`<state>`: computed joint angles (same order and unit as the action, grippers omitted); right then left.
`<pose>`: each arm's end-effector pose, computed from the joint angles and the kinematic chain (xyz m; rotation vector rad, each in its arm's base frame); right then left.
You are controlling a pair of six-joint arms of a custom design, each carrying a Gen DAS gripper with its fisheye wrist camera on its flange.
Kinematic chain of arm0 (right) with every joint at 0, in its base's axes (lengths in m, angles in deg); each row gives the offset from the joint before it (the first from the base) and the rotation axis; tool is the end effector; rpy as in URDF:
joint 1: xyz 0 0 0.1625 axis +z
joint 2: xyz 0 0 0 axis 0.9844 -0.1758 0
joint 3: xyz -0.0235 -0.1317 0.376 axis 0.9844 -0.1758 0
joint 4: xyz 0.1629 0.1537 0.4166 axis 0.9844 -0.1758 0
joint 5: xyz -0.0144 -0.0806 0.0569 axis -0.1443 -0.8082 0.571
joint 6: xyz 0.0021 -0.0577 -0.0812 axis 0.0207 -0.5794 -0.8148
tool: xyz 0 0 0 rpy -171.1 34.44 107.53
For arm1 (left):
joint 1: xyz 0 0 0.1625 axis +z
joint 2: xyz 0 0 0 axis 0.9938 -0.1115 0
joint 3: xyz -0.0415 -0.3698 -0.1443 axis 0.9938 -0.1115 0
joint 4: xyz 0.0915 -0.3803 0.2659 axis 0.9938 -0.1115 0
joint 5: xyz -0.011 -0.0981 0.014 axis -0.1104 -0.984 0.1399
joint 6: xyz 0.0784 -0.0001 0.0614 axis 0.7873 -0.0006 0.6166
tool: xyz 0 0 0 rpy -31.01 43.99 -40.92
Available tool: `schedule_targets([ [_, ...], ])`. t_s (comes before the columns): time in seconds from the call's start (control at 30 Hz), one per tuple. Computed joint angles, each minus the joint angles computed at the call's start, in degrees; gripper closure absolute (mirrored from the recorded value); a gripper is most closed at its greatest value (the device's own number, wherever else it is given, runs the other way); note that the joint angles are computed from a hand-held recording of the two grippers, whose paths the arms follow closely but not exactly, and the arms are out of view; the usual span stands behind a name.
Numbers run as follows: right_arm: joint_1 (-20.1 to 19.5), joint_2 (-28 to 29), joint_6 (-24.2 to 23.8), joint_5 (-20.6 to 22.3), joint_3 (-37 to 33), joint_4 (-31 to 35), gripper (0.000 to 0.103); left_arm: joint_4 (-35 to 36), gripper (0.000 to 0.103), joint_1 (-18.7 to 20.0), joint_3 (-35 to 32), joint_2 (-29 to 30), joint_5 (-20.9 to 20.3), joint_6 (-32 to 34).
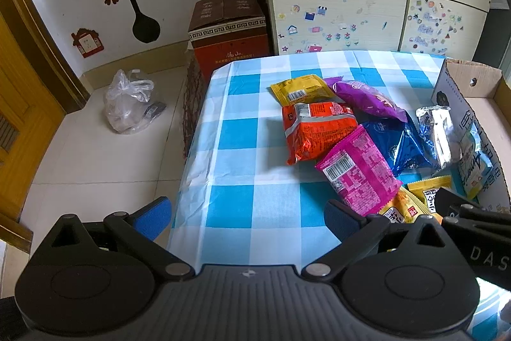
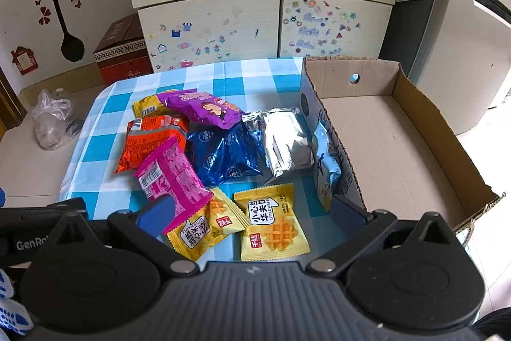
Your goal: Organize snacks
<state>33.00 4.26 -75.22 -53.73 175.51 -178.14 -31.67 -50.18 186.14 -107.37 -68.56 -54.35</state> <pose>0.2364 -0.4037 0.1090 0.3233 -2.2834 0.8044 -0.2172 -0.4063 0.1503 0.1340 2.0424 -0.7357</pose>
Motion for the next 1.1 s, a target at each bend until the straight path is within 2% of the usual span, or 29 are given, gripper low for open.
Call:
schedule_targets([
  [1.1,-0.7,-0.2,1.3,0.2,-0.1,1.1,0.000,-1.2,0.001,0.3,0.0,0.5,-0.5,0.3],
])
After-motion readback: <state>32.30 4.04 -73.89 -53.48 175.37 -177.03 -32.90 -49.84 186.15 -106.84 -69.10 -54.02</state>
